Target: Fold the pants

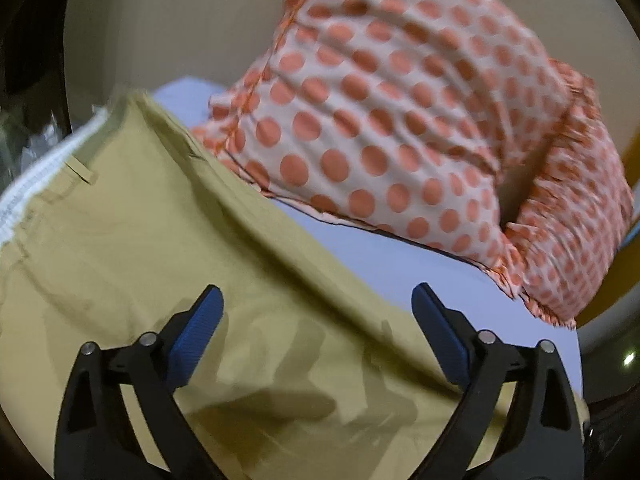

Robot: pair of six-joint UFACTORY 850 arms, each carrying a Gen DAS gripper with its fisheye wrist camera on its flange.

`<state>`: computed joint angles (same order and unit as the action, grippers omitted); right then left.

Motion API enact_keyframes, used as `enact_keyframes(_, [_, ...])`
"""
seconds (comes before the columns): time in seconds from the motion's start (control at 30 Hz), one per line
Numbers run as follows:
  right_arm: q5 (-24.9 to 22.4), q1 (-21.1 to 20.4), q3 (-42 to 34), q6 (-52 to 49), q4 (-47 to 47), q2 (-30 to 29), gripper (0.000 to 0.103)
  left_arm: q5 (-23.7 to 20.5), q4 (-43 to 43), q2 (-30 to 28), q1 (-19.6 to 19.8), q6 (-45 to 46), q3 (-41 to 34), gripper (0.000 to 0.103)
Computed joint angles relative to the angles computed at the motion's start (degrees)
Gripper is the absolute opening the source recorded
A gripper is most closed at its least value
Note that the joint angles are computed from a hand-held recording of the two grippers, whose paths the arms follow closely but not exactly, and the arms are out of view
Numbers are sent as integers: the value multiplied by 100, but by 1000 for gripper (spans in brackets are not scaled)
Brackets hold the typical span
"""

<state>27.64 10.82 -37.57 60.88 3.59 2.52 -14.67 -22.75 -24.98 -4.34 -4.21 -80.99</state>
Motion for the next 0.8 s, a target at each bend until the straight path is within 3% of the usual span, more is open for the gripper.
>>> enact_keyframes(0.1, [98,-47,20,-11,-72,61,1,-396,867,-455,-8,-996,-580,88])
enact_keyframes(0.13, [125,-61,14,17,-132,57,1,-597,1102,-630,21,-1293,-788,81])
enact_keyframes(0.2, [159,-70,5,-4,-162,36,1,-782,853,-837,109,-1329,-966,57])
enact_keyframes(0.23, [156,-63,-10,-8,-153,28,1,-798,418,-880,165,-997,-978,29])
enact_keyframes(0.27, [165,-75,-29,32,-196,8,1,-808,15,-881,224,-668,-933,7])
enact_keyframes(0.4, [274,-79,33,19,-138,104,1,-49,-1470,11,301,906,256,7])
enact_keyframes(0.53, [358,-109,330,-355,200,523,1,785,-3619,1841,242,3305,2221,12])
enact_keyframes(0.63, [236,-101,526,-712,561,741,1,1118,-5401,2955,189,5103,3497,21])
enact_keyframes(0.8, [-104,-148,687,-716,617,723,1,1053,-8158,3731,407,7580,4704,16])
